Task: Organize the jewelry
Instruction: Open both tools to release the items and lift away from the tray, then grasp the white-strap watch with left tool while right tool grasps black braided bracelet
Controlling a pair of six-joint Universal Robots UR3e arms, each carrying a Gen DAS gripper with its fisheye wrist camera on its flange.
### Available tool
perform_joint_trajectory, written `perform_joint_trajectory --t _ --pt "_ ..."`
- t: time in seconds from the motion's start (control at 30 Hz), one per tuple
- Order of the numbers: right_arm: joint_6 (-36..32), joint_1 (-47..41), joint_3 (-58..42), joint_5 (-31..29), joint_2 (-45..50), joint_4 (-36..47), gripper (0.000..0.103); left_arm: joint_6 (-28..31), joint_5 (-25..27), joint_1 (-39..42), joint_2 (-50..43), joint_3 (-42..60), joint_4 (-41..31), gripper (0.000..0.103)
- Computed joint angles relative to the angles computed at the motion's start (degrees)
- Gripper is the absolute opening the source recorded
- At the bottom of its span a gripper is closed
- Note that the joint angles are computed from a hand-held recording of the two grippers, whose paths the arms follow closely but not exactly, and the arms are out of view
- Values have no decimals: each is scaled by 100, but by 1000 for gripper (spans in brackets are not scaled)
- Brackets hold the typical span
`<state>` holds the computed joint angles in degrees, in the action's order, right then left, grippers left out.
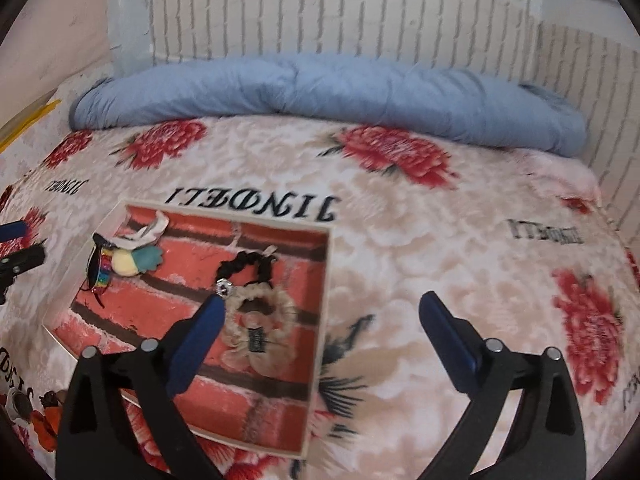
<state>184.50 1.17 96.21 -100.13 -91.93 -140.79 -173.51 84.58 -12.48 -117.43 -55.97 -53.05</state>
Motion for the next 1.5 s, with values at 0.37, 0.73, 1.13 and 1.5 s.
perform_joint_trajectory --t 0.37,0.73,1.13,1.5 --pt "659 205 737 -814 -1282 182 97 215 79 266 1620 -1948 546 98" --pt "1909 1534 1933 -1690 -2263 594 97 484 -266 1015 3584 -4568 1004 98" --pt "4339 4021 2816 -2891 -2324 1180 97 1330 -1239 2720 6299 -7463 754 98" --pt "5525 5049 2754 -2955 -1829 1592 97 1999 -1471 3360 7958 -8293 -212 98"
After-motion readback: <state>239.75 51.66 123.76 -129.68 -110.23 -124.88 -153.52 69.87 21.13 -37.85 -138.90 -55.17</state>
